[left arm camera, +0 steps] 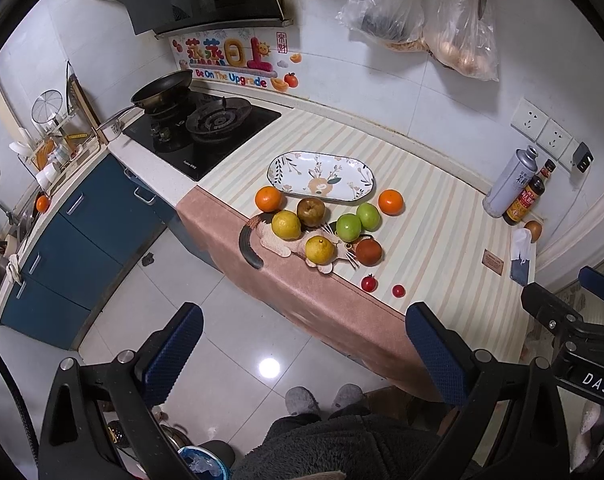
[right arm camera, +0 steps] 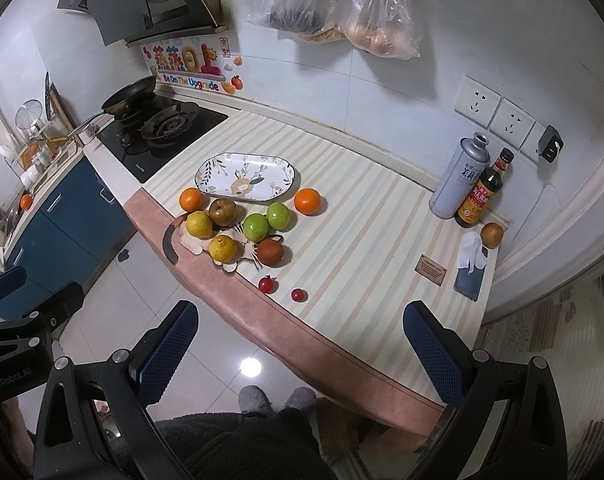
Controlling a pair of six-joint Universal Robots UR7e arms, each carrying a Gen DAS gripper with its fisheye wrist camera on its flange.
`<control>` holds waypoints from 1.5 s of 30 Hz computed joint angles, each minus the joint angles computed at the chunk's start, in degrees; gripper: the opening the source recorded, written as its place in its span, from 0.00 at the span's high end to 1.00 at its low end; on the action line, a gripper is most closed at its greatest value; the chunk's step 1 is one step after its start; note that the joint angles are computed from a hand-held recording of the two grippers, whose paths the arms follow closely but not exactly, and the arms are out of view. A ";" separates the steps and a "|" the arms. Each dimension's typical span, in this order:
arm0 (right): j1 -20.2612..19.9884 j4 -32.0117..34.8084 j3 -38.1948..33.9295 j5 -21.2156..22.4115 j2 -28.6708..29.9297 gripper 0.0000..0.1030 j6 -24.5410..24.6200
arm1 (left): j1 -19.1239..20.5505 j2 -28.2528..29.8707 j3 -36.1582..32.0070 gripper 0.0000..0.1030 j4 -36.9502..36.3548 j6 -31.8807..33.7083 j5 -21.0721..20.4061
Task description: Organize fruits
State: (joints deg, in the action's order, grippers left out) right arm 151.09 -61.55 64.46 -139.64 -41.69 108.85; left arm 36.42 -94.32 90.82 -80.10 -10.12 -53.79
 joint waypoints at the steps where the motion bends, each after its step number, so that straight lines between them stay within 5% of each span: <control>1: 0.00 0.13 -0.02 0.01 0.02 0.00 0.03 | -0.02 0.00 0.00 0.00 -0.05 0.00 0.00; 45: 0.12 1.90 -2.83 -0.96 1.11 0.00 -0.27 | -0.29 1.12 -1.90 0.00 0.22 -0.24 -0.12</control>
